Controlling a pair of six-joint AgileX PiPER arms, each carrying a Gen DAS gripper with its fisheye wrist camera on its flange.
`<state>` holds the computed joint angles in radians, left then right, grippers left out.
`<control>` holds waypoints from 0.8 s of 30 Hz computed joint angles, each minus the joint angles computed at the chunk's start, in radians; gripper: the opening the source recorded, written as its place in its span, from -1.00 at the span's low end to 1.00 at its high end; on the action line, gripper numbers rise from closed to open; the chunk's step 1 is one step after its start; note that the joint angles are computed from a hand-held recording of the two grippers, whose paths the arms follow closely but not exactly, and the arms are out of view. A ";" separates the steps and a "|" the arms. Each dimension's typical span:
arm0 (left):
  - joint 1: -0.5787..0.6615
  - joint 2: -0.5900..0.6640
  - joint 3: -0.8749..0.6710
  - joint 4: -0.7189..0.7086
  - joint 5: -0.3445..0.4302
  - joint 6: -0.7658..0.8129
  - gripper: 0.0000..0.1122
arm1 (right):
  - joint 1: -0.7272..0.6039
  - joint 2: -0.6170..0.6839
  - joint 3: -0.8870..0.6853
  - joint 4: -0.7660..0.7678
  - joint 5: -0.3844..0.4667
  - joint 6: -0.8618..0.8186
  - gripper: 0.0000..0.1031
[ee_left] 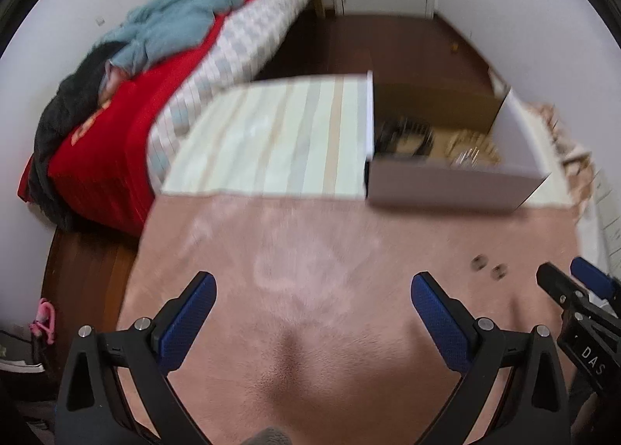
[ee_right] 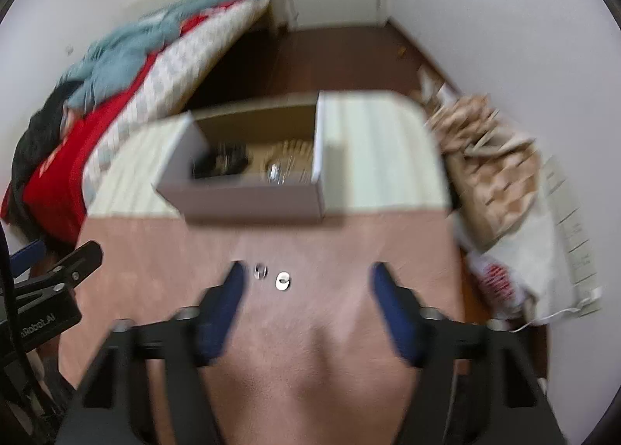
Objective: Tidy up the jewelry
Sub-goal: 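Grasp a small black ring with the left tool while the right tool grasps the other ring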
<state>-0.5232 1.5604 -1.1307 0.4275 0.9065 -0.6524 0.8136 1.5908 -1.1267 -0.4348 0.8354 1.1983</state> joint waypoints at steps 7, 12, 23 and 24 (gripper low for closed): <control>0.041 0.073 0.030 -0.015 -0.047 0.019 0.83 | -0.005 0.144 0.037 -0.034 -0.160 0.024 0.15; 0.039 0.091 0.016 -0.016 -0.052 0.028 0.83 | 0.024 0.203 0.007 -0.099 -0.147 0.058 0.01; -0.006 0.155 -0.075 -0.179 -0.084 0.112 0.82 | -0.004 0.078 0.100 -0.143 -0.152 0.156 -0.75; -0.017 0.170 -0.089 -0.217 -0.089 0.136 0.81 | -0.009 0.056 0.118 -0.148 -0.149 0.169 -0.75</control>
<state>-0.5400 1.7302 -1.2201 0.2106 0.8179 -0.5166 0.8042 1.6469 -1.0087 -0.5829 0.6860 1.3677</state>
